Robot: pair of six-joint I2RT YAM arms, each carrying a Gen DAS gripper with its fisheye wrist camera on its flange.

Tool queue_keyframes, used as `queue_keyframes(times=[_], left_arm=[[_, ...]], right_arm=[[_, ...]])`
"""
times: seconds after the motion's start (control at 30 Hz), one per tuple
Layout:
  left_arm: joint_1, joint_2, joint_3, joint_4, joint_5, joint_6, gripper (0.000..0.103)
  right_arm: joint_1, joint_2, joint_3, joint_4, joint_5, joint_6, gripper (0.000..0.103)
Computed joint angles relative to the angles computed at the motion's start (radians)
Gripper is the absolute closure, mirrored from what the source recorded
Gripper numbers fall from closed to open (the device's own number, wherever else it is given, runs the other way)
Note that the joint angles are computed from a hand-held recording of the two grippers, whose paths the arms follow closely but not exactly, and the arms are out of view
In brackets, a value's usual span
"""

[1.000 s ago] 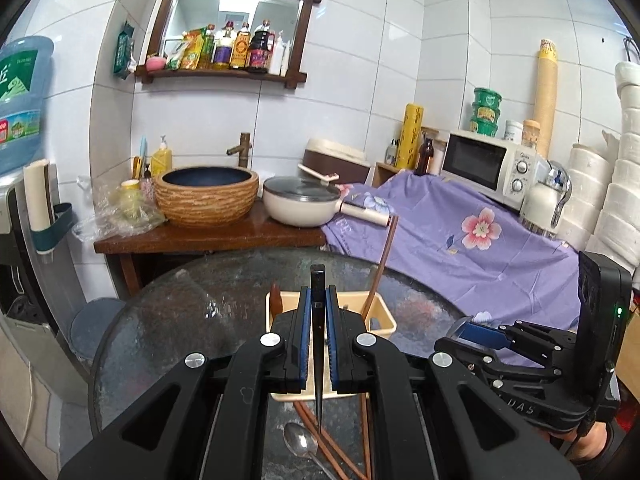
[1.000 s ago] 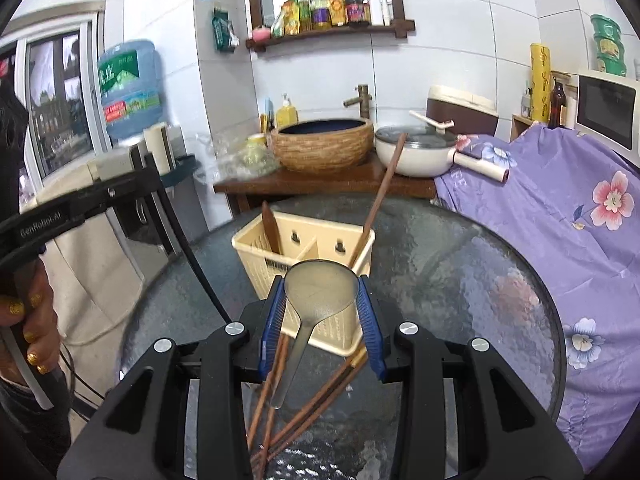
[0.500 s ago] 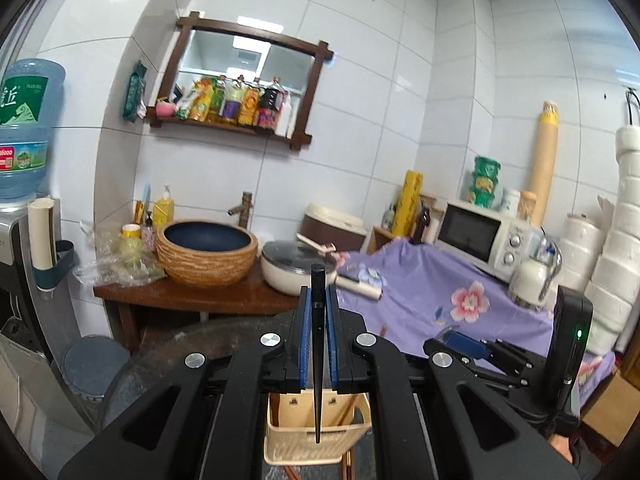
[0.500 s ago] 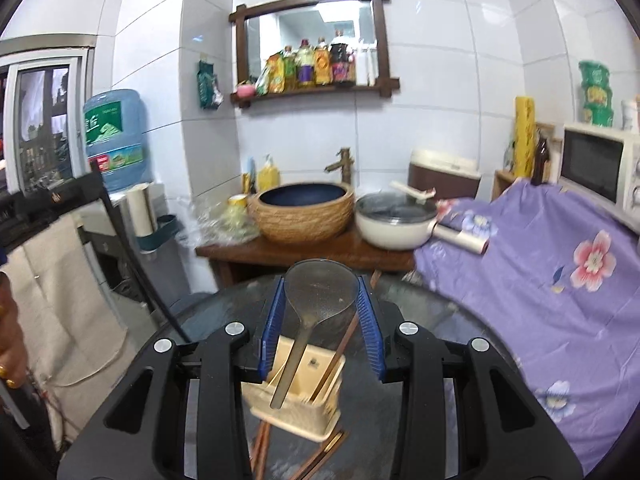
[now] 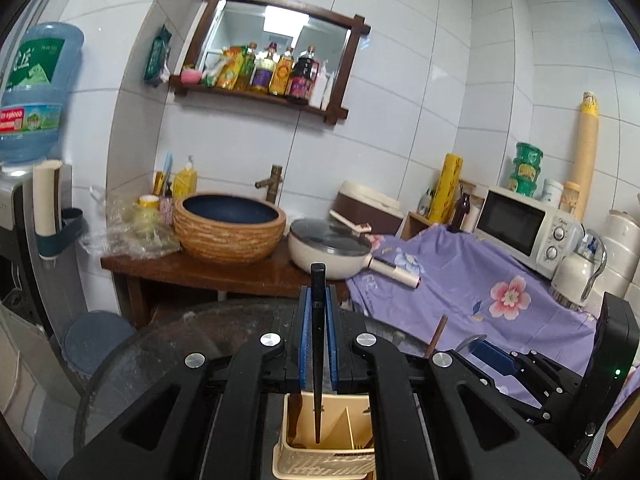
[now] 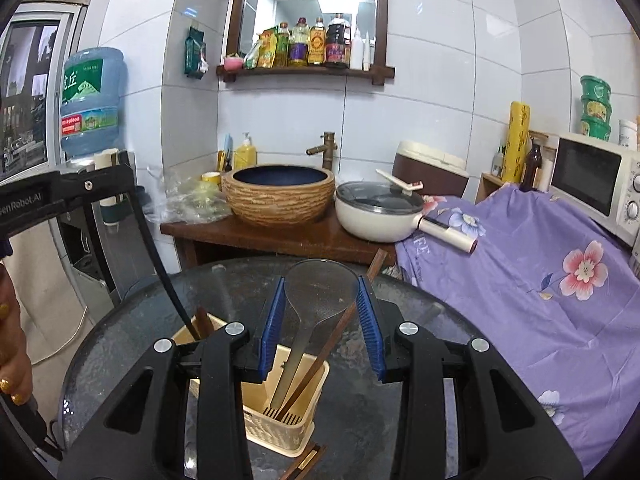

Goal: Organize utensils
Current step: 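Lower black utensil into basket with left tool while right tool lowers silver spoon in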

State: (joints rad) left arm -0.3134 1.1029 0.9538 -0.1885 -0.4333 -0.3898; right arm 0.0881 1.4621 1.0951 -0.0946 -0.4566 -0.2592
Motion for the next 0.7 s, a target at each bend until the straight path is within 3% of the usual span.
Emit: queue_keyframes(times=[0.43,0.57,0.7], left_arm=[[-0.011,0.102,-0.093,0.066,0.02,-0.001,0.096],[-0.042,0.105,-0.126,0.104,-0.041,0.019,0.096],[-0.048,0.1,-0.121,0.09,-0.038,0.023,0.096]], right_arm=[[0.03,0.097,-0.088,0.081,0.039,-0.031,0.066],[0.037,0.107,-0.112,0.096,0.048,-0.041,0.066],[0.043,0.119,-0.124,0.107,0.058,-0.051,0.066]])
